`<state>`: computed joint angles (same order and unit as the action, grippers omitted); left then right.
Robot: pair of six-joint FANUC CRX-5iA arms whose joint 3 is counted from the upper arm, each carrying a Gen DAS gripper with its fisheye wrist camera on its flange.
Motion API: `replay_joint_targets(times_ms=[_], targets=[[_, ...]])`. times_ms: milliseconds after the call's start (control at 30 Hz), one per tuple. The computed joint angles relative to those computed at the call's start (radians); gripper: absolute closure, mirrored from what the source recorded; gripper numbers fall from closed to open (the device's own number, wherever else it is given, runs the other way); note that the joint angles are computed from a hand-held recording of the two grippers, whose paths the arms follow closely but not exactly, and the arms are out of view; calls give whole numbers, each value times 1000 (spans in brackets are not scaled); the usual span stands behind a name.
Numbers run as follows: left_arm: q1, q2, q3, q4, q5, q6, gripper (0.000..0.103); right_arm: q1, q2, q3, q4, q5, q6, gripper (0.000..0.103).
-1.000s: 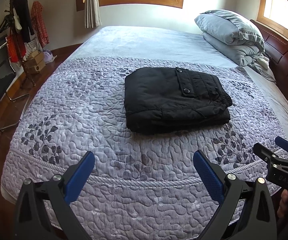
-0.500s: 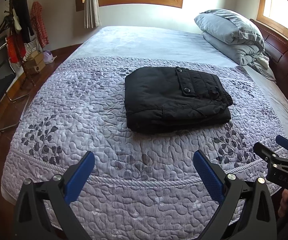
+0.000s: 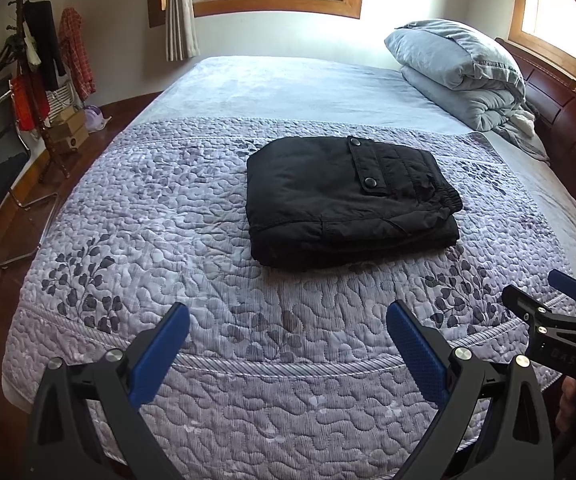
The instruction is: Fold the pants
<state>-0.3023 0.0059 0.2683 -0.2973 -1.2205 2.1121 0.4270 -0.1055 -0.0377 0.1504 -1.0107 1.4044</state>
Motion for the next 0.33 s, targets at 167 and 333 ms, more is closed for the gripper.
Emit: replay_joint_targets(times_ms=[167,333], targets=[[9,0,-2,18,3,-5,4,-2,1,-1,0,3,-3,6],[9,-2,-5,17,8,-6,4,-3,4,2,0,3,-2,6]])
